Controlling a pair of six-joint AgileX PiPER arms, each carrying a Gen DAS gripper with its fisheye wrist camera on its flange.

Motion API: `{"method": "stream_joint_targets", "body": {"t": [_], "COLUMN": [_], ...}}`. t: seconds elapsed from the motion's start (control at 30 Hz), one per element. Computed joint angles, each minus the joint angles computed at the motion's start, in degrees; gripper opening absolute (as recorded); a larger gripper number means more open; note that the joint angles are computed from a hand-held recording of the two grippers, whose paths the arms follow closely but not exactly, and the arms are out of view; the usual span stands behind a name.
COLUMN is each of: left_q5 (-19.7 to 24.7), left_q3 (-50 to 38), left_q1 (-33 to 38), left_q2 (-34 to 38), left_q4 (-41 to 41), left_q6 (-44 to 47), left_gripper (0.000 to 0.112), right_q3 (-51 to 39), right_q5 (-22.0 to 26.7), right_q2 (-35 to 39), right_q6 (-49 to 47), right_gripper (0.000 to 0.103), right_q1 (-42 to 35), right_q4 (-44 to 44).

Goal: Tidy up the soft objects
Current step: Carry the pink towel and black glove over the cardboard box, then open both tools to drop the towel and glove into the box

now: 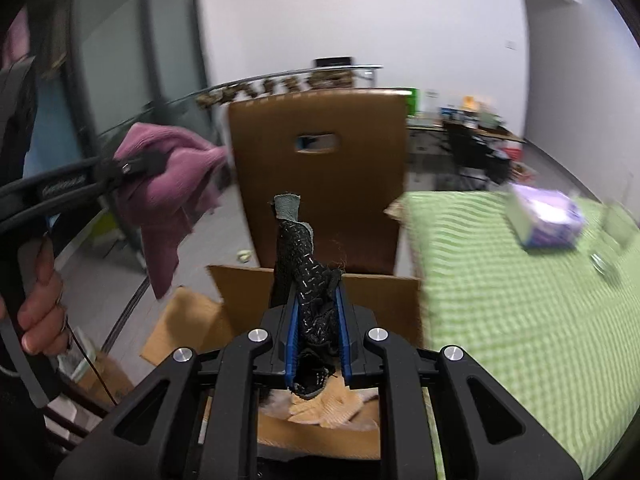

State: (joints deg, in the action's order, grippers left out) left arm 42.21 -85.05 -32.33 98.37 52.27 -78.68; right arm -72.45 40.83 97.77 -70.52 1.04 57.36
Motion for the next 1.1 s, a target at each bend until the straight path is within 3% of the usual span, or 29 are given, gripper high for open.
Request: {"method": "stream_joint_targets", "body": {"t": [0.33,0.57,0.67,0.77,0.9,0.97,1.03,1.1], "left_q5": [-2.6,-4.1,-5.2,-1.5,4.9,7.4,7.9,7.3], "left_q3": [-0.3,-0.3,-1.3,-4.9,-9.7,-12.0,-12.7,-12.7], "left_q1": [2.3,2.5,4.4,6.1,10.0,10.5,9.9,9.2], "left_q2": [3.2,7.8,11.5,18.2,26.8,29.4,30.0,29.5], "left_q4": [-5.0,-9.7,-17.0,-27.9,-44.7,-46.8,-45.4,-43.3], "left_q6": [3.4,5.2,11.4,21.4,34.2,36.1,35.7,35.5], "left_gripper": [0.012,0.012,0.014,0.016,0.022,0.049,0.059,0.068], "right_q3": [-1.9,-6.2,-9.2,-13.4,-16.8,-17.8,-17.6,-17.9], "right_q5": [-1.5,-1.5,-0.3,1.4,3.5,3.8,2.5,2.3], "right_q2": [3.6,8.3,11.7,16.4,21.2,22.4,22.3,22.3], "right_q6": [4.7,15.8,22.1,32.0,38.7,40.4,42.2,42.7], "right_gripper": [0.016,0.017,0.017,0.017,0.036,0.054,0.069,0.070], "right_q1": [2.2,5.5,7.7,11.2,14.4,15.5,16.4,16.8], "right_q4": [-3.8,-16.0,-22.8,-34.7,-42.9,-44.9,-46.9,-47.5]}}
